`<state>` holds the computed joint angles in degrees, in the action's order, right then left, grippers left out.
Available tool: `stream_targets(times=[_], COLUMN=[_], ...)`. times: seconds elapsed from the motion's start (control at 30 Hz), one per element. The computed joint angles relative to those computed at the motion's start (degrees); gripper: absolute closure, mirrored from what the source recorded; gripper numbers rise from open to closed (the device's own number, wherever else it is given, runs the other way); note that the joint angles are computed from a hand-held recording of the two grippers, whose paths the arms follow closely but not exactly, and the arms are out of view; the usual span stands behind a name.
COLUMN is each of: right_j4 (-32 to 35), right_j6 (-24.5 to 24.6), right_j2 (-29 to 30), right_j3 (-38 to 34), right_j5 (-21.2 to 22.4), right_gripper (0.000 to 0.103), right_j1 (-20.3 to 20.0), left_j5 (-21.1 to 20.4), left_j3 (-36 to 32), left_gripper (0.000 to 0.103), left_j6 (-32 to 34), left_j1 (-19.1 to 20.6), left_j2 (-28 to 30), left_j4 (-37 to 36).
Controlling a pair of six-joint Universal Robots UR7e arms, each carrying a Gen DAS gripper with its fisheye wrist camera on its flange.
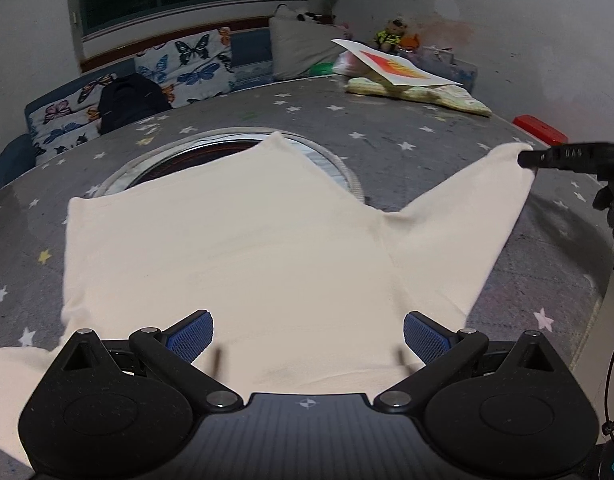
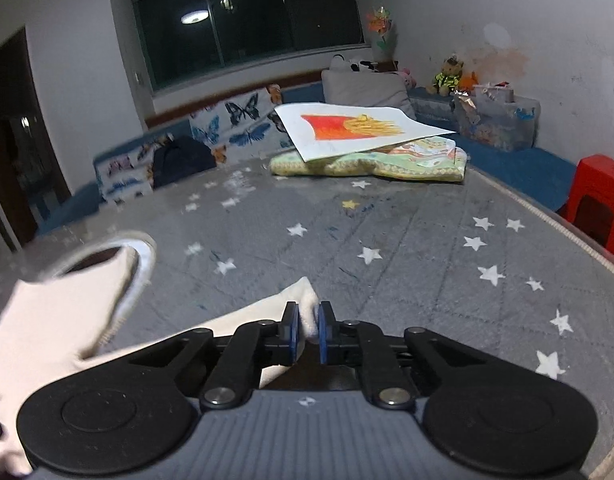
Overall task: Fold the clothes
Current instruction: 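Lift the sleeve with the right tool and fold it across the body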
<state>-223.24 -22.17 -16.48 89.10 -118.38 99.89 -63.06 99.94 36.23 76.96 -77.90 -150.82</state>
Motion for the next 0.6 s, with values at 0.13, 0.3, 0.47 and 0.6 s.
stream_targets(times=[0.13, 0.3, 0.47, 0.6], right_j4=[-1.0, -1.9, -2.6, -3.4], right_j6=[2.5, 1.8, 0.9, 0.8], right_j2=[-1.9, -2.5, -2.0, -2.2], right_j3=[2.2, 2.4, 1.4, 1.6], right_j5=[2.4, 3.3, 2.1, 1.5], right_gripper=[0.094, 0.094, 0.094, 0.094], right_j1=[0.4, 1.7, 2.4, 2.3], left_j5=[-1.0, -2.7, -1.7, -1.5], left_j3=[0.6, 1.5, 3.1, 3.8], left_gripper=[0.0, 0.0, 0.0, 0.001], left_j6=[0.3, 1.7, 4.4, 5.8], left_j1=[0.1, -0.2, -0.8, -0.9], left_j2=[-0.1, 0.1, 0.6, 1.0], left_j4=[0.3, -0.9, -2.9, -3.8])
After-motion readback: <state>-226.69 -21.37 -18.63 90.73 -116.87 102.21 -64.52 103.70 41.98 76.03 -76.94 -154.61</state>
